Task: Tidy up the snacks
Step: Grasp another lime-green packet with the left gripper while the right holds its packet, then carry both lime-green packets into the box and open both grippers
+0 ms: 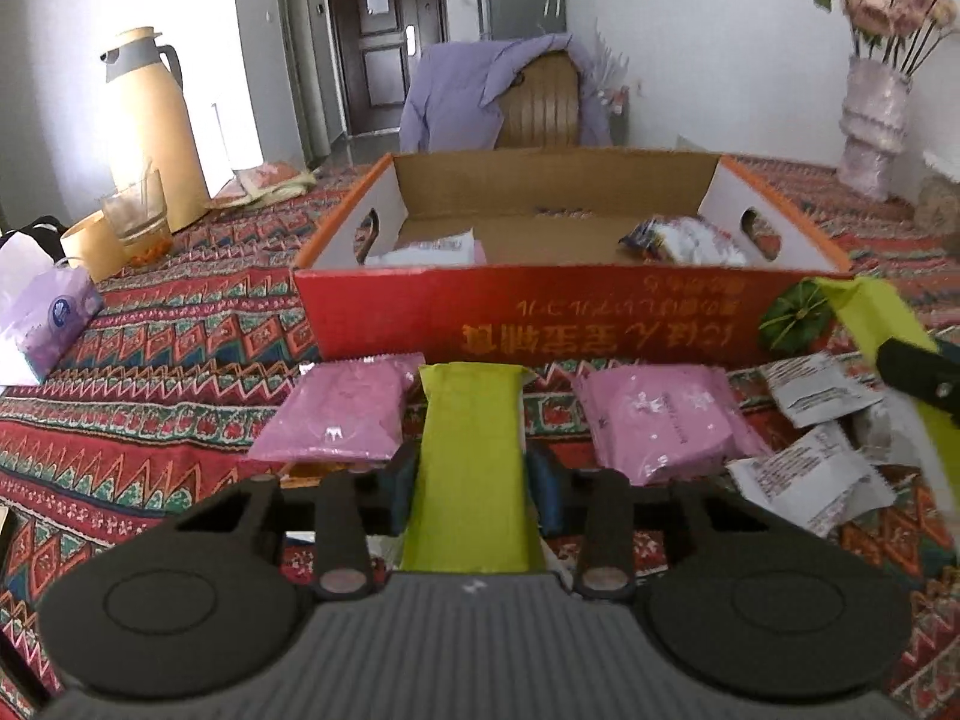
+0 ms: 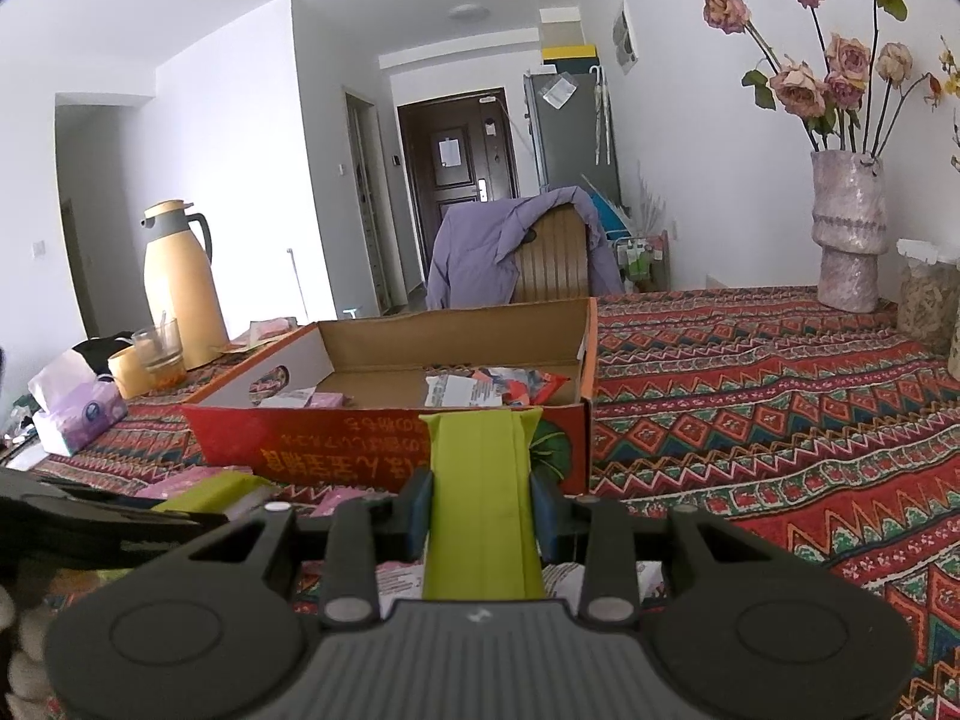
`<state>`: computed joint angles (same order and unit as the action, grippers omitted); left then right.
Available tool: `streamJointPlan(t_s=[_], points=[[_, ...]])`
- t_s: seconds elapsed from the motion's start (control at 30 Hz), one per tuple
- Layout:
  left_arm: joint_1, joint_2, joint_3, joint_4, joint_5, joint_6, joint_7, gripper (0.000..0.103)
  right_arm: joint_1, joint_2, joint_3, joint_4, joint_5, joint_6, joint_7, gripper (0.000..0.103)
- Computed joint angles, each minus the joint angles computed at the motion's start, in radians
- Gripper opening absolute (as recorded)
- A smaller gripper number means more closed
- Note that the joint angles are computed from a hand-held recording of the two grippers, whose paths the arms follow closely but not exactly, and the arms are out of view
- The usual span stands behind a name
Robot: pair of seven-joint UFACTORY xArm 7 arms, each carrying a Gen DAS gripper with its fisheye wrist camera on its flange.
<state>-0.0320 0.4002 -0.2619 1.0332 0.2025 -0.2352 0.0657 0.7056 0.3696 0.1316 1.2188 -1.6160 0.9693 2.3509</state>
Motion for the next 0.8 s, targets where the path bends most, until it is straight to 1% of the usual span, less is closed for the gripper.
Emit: streamJointPlan(t_s=[0.07, 0.13, 0.27, 0.33, 0.4, 0.53, 0.6, 0.7, 0.8], points=[[0.080, -0.013, -0.072, -0.021, 0.036, -0.020, -0.018, 0.039, 0.003, 0.001, 0.001, 0.004, 0.003, 0.006, -0.007, 0.033], [0.179, -0.023, -0.159, -0.040, 0.097, -0.034, -0.058, 0.039, 0.007, 0.002, 0.002, 0.010, 0.006, 0.013, -0.015, 0.033], [0.401, -0.019, -0.348, -0.057, 0.272, -0.061, -0.174, 0.039, 0.016, 0.004, 0.002, 0.021, 0.008, 0.024, -0.033, 0.033], [0.486, -0.014, -0.418, -0.060, 0.348, -0.073, -0.232, 0.039, 0.020, 0.004, 0.002, 0.028, 0.008, 0.028, -0.043, 0.033], [0.538, -0.013, -0.459, -0.059, 0.407, -0.087, -0.281, 0.039, 0.023, 0.003, 0.001, 0.034, 0.008, 0.032, -0.051, 0.033], [0.599, 0.000, -0.506, -0.037, 0.506, -0.100, -0.367, 0.039, 0.028, 0.004, -0.002, 0.053, 0.002, 0.041, -0.073, 0.033], [0.635, 0.020, -0.539, -0.015, 0.563, -0.091, -0.413, 0.039, 0.028, 0.007, -0.004, 0.065, 0.001, 0.040, -0.086, 0.034], [0.705, 0.066, -0.607, 0.016, 0.658, -0.073, -0.482, 0.039, 0.027, 0.014, -0.008, 0.088, 0.005, 0.034, -0.115, 0.034], [0.697, 0.089, -0.604, 0.050, 0.699, -0.077, -0.519, 0.039, 0.029, 0.020, -0.016, 0.111, -0.006, 0.036, -0.133, 0.034]])
